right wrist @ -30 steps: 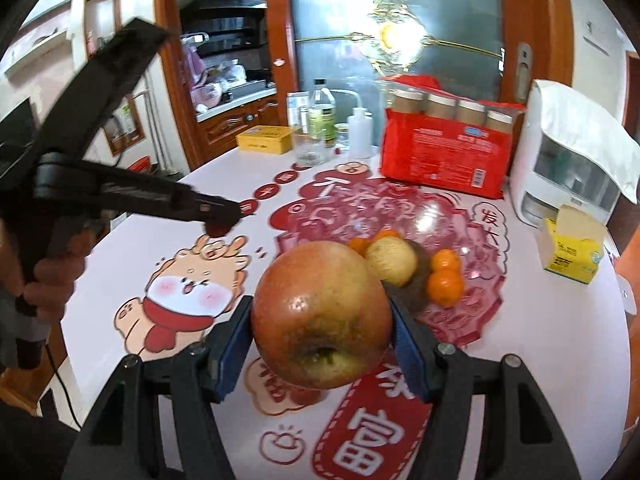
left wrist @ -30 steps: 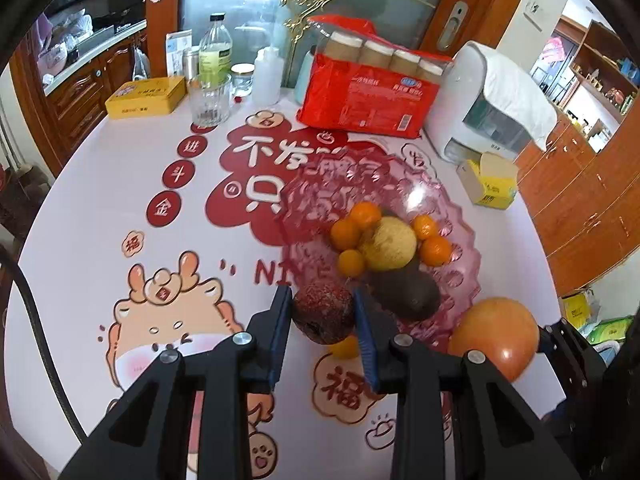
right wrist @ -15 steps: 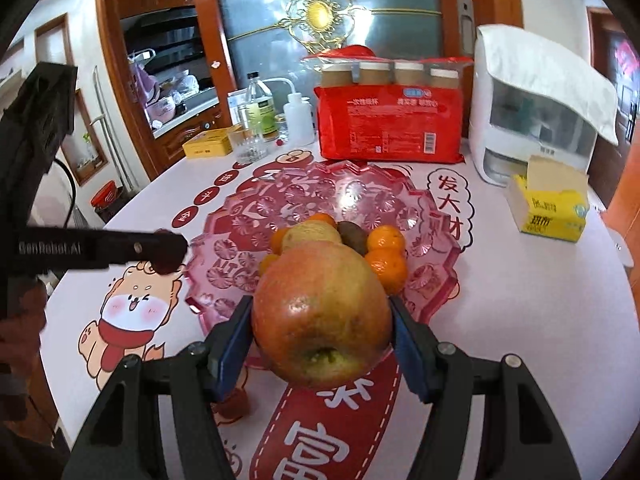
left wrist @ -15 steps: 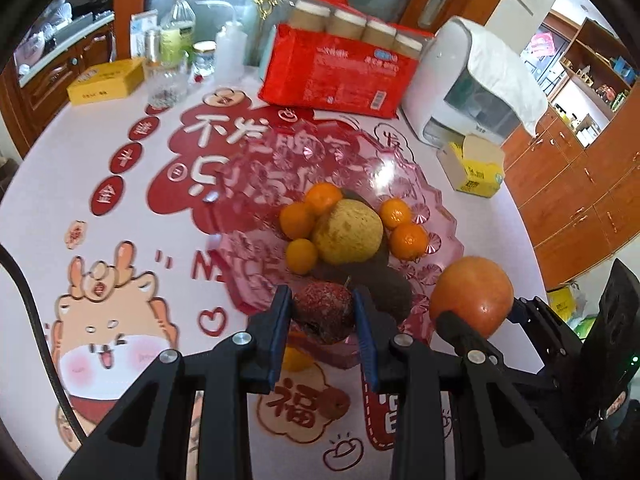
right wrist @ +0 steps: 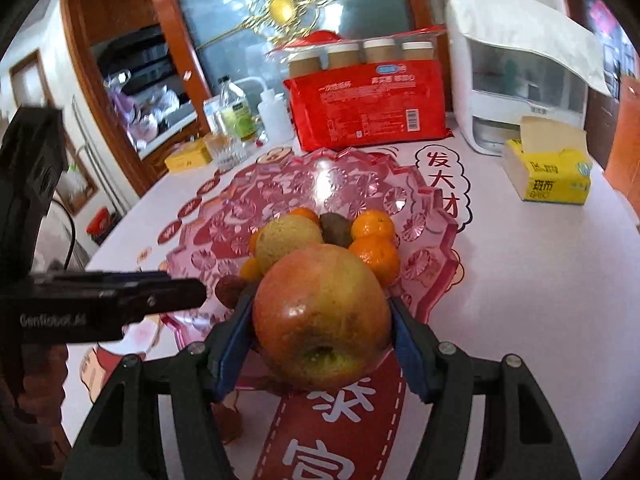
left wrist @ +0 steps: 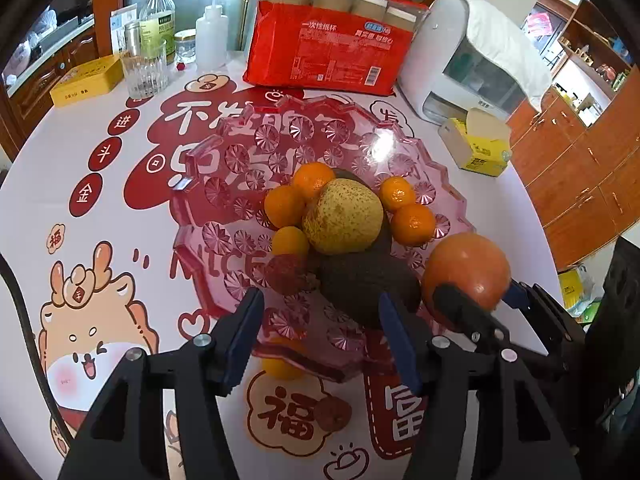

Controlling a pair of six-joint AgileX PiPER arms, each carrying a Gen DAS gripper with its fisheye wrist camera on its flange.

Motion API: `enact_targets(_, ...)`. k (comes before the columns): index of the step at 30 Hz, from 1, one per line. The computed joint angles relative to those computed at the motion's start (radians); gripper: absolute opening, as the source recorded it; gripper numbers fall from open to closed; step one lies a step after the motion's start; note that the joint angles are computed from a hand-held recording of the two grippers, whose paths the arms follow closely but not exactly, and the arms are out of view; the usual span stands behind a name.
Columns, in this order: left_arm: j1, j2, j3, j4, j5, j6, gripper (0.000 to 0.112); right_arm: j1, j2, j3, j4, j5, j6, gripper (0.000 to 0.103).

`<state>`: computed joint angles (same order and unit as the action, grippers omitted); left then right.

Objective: Organize fruits
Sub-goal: 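Carry the red fruit and apple over the bowl and open both tools, then move both tools to the last mandarin and small red fruit on the cloth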

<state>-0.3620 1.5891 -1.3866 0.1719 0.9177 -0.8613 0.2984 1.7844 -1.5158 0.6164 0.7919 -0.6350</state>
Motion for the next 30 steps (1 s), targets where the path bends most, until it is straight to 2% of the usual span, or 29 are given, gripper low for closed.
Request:
enact_targets(8, -0.017, -0.073, 0.06, 0.022, 0.032, -0.052, 0.069, -0.012, -0.045, 0.051, -0.018, -0.038, 0.023, 0.07)
enact_targets(14, -0.06, -0.124, 0.126, 0.032, 0.058, -0.098, 0.071, -0.027, -0.111, 0.131, 0.009, -0.051, -0.012, 0.072)
enact_targets(23, -0.09, -0.168, 0.226, 0.024, 0.035, -0.15, 0.071, 0.0, -0.201, 0.264, 0.05, -0.035, -0.131, 0.072)
enact_targets(30, -0.062, -0.14, 0.26, -0.028, -0.003, -0.106, 0.071, 0.074, -0.256, 0.376, 0.051, -0.068, -0.244, 0.072)
